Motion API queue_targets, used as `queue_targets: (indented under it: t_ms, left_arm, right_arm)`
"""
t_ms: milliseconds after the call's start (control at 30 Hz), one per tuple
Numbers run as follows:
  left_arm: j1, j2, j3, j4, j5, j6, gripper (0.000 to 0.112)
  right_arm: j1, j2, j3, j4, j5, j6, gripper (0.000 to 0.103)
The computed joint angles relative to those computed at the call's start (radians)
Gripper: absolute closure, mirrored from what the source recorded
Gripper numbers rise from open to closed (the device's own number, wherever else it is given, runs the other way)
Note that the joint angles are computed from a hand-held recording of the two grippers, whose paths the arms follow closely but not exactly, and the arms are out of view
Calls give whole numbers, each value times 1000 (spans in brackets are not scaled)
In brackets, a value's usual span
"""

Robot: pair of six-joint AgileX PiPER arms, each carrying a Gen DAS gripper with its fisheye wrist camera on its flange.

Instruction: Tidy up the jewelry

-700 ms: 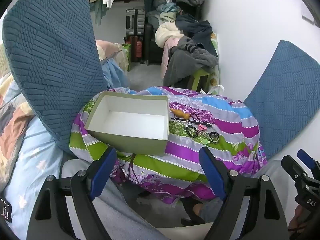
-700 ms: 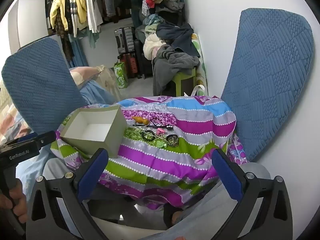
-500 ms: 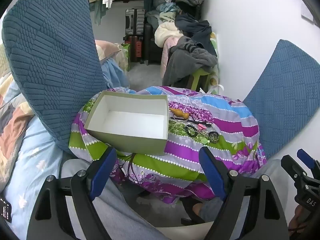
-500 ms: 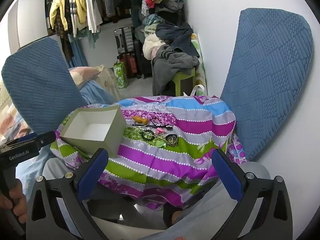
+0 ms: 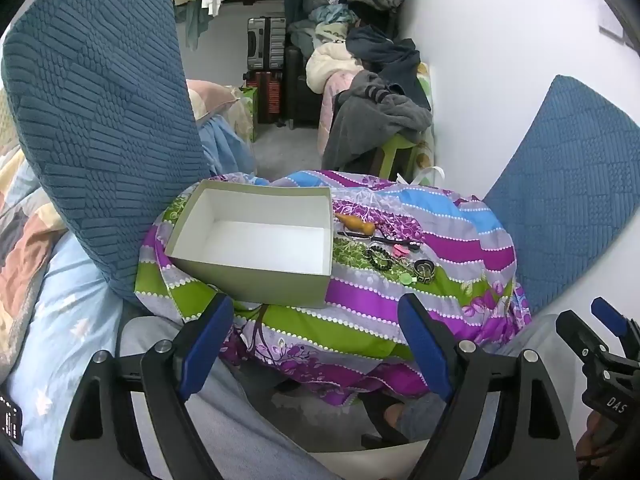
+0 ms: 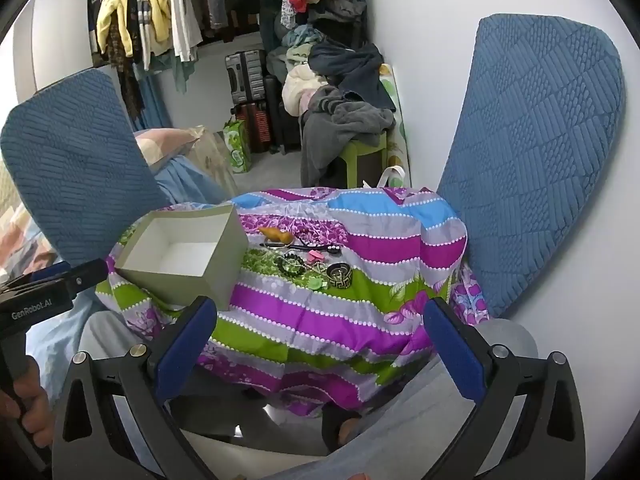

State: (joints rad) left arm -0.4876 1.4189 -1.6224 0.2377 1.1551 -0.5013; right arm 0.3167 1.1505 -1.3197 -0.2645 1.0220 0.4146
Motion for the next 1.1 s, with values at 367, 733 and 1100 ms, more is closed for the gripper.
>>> queue_targets:
  t_ms: [367, 733, 1100]
  left_arm:
    - [0, -4, 10, -11, -5, -2, 28]
    - [-6, 0, 13, -9, -7, -3, 28]
    - [-6, 3, 16, -16, -3, -1, 28]
  right_arm:
    - [-2, 3, 0, -10, 10, 0, 0]
    - [-30, 4, -6, 41, 18, -31, 0]
    - [-23, 18, -20, 43, 33, -41, 0]
